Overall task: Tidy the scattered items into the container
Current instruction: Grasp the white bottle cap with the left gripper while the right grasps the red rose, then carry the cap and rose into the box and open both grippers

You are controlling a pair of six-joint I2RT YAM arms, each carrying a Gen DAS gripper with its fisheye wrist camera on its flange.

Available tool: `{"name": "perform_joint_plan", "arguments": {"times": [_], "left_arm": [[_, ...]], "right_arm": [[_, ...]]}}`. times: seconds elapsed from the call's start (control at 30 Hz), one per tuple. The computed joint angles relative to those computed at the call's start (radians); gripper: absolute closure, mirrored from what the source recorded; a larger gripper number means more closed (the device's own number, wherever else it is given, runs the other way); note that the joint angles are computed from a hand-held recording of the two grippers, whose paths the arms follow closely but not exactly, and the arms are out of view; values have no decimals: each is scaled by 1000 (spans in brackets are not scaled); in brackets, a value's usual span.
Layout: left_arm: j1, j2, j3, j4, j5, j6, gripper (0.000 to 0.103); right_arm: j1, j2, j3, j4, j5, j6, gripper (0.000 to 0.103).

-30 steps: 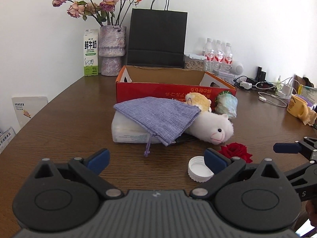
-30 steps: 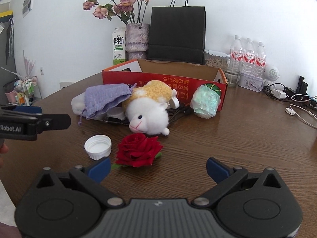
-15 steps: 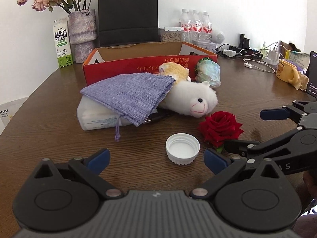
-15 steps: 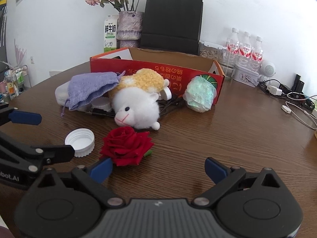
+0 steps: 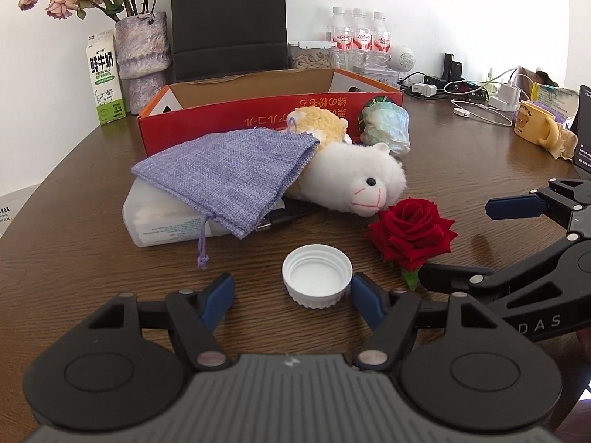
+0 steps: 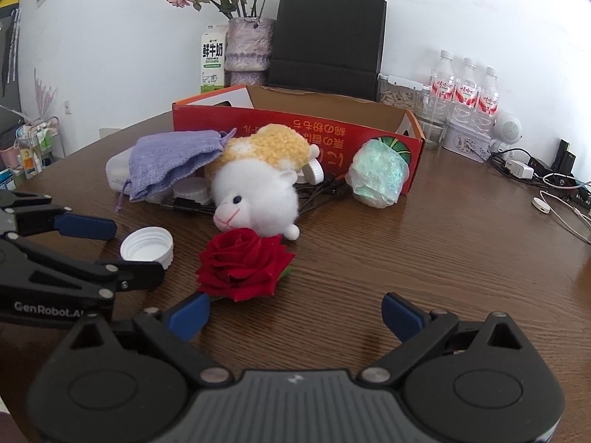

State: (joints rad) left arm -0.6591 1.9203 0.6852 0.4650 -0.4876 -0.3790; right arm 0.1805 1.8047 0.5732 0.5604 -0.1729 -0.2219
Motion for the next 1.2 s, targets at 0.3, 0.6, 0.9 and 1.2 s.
{"name": "perform_joint_plan", "arguments": {"times": [0.3, 0.6, 0.9, 1.2], "left_arm": [[16, 25, -3, 79, 26, 60, 62], [38, -48, -108, 111, -18, -26, 62], [34, -95, -156, 119, -58, -55, 62], [45, -171, -212, 160, -55, -45, 62]], "right_arm": [[7, 1, 19, -18, -7, -11, 3], [53, 32, 75, -40, -15, -14, 8], [68, 55, 109, -62, -29, 11, 50], [25, -47, 42, -49, -91, 6, 57]]}}
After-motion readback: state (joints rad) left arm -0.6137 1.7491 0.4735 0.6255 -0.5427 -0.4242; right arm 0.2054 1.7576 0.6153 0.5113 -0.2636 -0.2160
